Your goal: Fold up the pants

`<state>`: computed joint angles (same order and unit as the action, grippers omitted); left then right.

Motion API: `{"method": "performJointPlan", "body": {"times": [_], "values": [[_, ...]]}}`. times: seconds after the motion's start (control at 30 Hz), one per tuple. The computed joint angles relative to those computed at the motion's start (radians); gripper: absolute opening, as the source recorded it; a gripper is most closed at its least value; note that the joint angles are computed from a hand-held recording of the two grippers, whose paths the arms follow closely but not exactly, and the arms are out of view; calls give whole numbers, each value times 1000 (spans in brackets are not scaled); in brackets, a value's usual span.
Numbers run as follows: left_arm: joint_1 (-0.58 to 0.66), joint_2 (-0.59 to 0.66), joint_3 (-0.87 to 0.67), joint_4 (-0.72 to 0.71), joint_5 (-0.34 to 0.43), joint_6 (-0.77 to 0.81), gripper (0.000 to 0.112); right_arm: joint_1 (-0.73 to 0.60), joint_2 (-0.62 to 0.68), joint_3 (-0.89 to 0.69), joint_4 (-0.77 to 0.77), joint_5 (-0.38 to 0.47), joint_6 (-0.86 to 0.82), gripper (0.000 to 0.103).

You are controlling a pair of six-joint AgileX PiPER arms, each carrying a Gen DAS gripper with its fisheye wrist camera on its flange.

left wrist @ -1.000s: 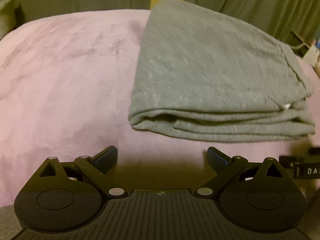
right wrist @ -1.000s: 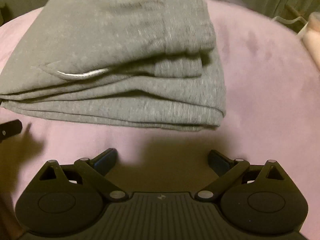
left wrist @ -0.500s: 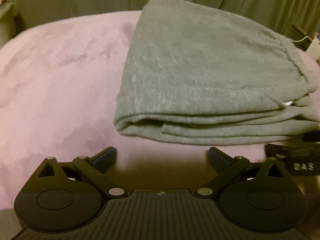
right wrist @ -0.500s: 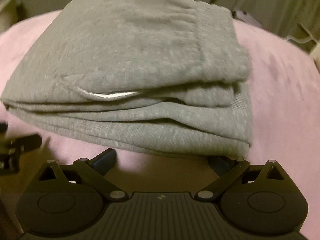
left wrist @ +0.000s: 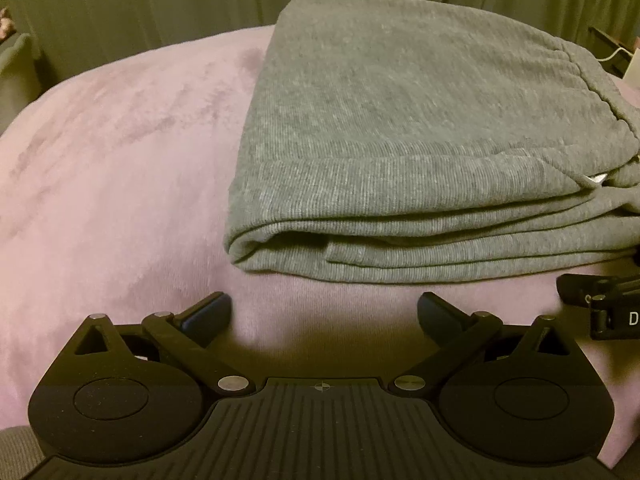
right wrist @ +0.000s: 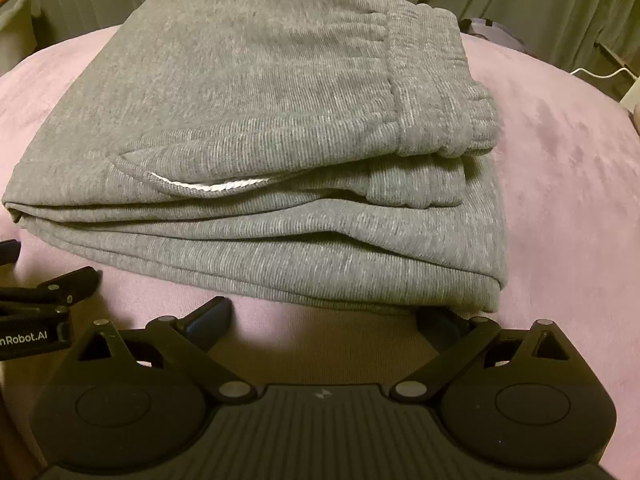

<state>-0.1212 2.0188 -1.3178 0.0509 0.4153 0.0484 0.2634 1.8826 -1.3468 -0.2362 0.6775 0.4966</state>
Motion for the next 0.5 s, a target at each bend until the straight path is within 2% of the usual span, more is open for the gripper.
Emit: {"method": "performJointPlan", "body": {"times": [0.13, 0.27, 0.37, 0.5], "values": [[4, -7, -7, -35, 25, 38, 103, 12, -21, 21, -13, 8, 21, 100], [-10, -11, -10, 15, 41, -14, 103, 22, -46, 59, -19, 2, 51, 99], [-5, -23, -8, -52, 62, 18, 103, 41, -59, 77, -41, 1, 67, 99], [-22, -30, 18, 25, 41, -40, 103, 56, -58, 81, -57, 4, 85, 99]]}}
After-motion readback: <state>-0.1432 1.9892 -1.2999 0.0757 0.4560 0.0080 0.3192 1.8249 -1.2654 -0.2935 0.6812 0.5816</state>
